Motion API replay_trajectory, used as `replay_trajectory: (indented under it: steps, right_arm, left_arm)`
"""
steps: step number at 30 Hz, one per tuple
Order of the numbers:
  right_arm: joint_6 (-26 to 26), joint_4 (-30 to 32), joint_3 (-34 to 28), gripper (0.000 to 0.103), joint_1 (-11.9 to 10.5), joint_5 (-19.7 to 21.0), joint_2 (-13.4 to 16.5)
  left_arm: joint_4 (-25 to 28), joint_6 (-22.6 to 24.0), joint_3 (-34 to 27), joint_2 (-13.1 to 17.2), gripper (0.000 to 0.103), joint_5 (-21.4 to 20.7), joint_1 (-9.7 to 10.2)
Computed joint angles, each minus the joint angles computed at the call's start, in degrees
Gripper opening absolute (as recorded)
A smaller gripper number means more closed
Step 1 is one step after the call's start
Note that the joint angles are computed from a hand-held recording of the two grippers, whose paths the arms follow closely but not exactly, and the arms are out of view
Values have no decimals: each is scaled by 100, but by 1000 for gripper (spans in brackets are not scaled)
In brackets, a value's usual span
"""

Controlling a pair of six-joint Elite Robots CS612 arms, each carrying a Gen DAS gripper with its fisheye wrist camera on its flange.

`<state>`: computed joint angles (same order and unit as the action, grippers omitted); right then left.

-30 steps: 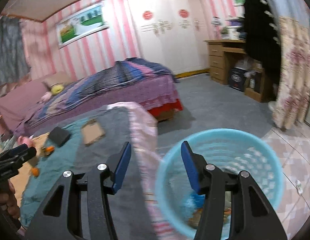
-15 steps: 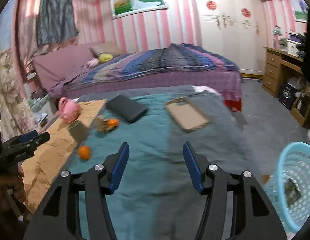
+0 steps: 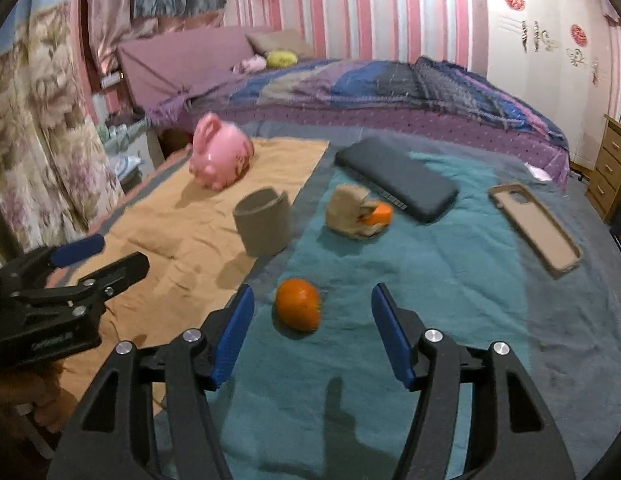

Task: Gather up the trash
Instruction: 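Grasp the mandarin with the right tool while the left tool grasps the grey paper cup, then carry mandarin and paper cup over the light-blue basket and release both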

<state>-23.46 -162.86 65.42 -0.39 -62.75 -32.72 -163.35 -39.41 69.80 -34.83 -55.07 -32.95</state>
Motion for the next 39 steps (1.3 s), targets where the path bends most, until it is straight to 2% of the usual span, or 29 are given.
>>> replay_trajectory:
  steps: [6,9,10,11,14,20,23,25,30,33,35,39]
  right_arm:
    - [-352,393,-305,59,154,-371,167]
    - [-396,820,-448,50,164,-493,225]
    - [-413,884,-487,44,156,-487,240]
    - [-418,919,-509,36,148,-471,252]
    - [-267,934,-573,25,98,-284,285]
    - [305,396,-619,23,-70,-3,311]
    - [441,459,-760,23,-144,98,365]
    - [495,514,-863,23,-180,110,401]
    - [473,603,-992,23,-268,128,440]
    - [421,676,-1060,23,-303,134,460]
    - [413,675,-1053,23,-324,150,461]
    - [395,515,-975,23,-345,159,426]
  left_arm:
    - [16,-125,-28,17,81,-113,39]
    - [53,-96,-96,49,81,-135,44]
    - [63,-93,-121,61,81,-146,49]
    - [79,-90,-156,79,81,-168,56]
    - [170,-61,-293,153,81,-253,76]
    - [446,172,-806,418,81,-515,104]
    - [369,325,-1087,576,81,-703,119]
    - [521,391,-1334,702,81,-773,131]
    - [880,234,-1903,990,81,-870,204]
    - [933,269,-2115,1097,59,-949,231]
    - [1046,330,-2255,1156,26,-1124,247]
    - [920,497,-2222,1116,24,-1056,190]
